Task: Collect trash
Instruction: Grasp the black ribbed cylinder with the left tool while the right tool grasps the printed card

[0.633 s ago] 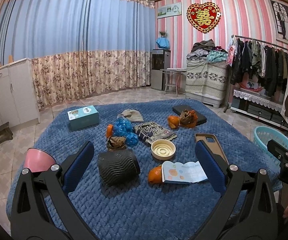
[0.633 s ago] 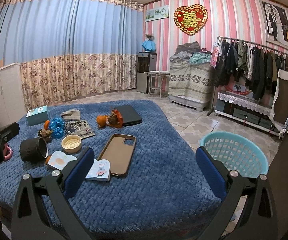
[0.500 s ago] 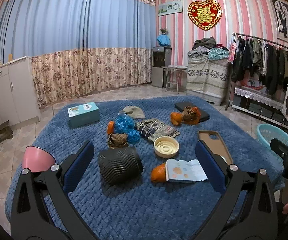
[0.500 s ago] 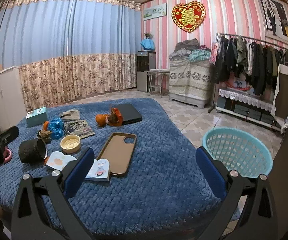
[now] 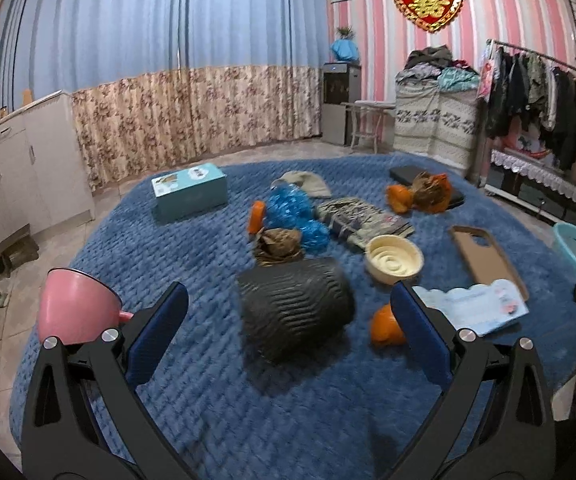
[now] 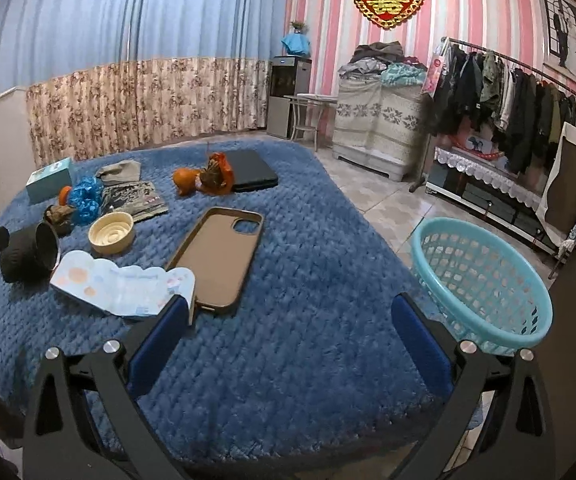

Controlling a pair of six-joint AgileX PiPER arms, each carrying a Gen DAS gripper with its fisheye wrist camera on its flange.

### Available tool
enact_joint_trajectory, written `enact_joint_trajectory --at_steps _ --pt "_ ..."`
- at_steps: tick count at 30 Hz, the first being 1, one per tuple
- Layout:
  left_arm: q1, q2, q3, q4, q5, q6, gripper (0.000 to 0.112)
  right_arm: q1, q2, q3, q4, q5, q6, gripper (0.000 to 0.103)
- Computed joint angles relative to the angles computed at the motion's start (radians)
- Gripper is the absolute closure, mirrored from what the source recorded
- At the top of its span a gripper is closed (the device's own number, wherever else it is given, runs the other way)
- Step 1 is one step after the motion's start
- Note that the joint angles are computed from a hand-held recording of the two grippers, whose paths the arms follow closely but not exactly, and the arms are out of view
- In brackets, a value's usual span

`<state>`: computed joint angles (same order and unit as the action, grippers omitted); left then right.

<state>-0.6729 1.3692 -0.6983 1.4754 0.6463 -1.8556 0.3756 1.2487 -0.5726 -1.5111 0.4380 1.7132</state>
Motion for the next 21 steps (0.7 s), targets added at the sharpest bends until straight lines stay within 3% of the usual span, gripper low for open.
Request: enact_joint_trajectory --at_steps 5,15,16,18,21 --pt "0.087 0.113 -0.072 -0.008 -0.072 0.018 0.014 -0.033 0.013 -0.013 0.007 -0.028 -0.010 0.004" --pt "0.218 0.233 -0.189 -0.269 -0.229 0.310 0.015 -0.068 0.089 -0.087 0.096 -0.118 -0.100 0.004" --pt "0.225 0.229 -0.181 -0.260 -0.251 0.304 0.017 -0.064 0.101 -0.099 0.113 -0.125 -0.117 0.004" --pt "0.226 0.225 -0.169 -0.239 -0.270 0.301 0.031 -0.056 0.124 -0.119 0.153 -0.142 -0.162 0.004" --pt "0.243 0.218 -0.164 -0.289 -0.309 0.365 0.037 -0.031 0.166 -0.154 0.205 -0.140 -0.214 0.004"
